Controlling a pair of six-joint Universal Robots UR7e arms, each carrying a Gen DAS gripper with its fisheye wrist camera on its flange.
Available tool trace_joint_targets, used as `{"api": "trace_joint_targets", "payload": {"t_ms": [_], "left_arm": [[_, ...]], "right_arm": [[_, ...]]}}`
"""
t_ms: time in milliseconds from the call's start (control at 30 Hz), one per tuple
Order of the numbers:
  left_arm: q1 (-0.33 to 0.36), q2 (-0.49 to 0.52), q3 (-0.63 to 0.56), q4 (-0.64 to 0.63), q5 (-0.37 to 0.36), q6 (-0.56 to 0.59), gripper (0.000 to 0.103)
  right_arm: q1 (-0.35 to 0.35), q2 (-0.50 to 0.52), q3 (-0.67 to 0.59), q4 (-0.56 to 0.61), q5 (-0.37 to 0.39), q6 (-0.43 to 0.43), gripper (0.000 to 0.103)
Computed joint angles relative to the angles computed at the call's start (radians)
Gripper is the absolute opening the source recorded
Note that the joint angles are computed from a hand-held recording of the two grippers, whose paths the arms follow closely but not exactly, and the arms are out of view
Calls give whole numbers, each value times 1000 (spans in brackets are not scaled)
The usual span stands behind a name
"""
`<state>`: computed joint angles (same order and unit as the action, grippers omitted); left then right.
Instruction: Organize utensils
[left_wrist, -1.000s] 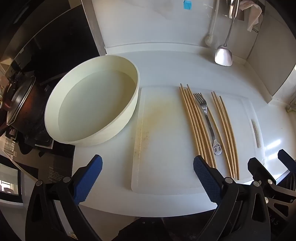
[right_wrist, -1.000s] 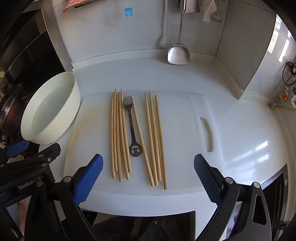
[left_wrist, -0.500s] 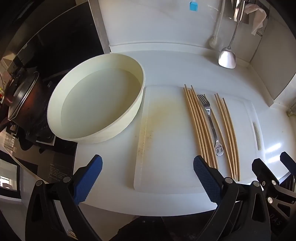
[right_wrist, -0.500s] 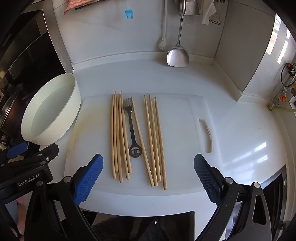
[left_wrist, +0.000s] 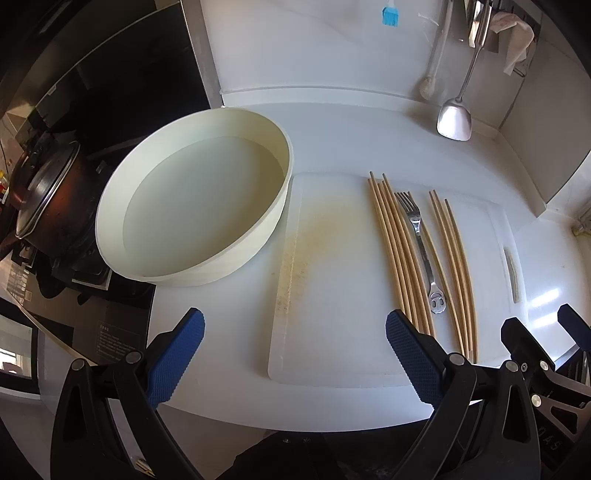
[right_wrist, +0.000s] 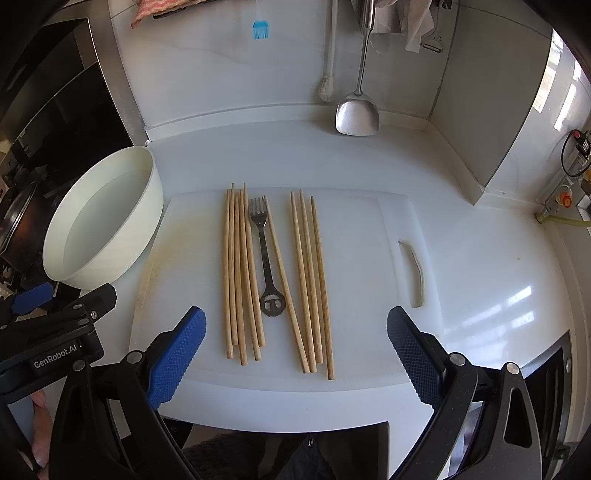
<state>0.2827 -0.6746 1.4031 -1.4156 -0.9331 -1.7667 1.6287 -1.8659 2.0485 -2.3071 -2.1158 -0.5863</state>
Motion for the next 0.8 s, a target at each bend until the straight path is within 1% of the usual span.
{"api": "trace_joint_targets", "payload": {"t_ms": [800], "left_arm": [[7,-1,-5,15,0,-4,97]], "right_arm": [[2,3,3,-8,-1,-1,94]]}}
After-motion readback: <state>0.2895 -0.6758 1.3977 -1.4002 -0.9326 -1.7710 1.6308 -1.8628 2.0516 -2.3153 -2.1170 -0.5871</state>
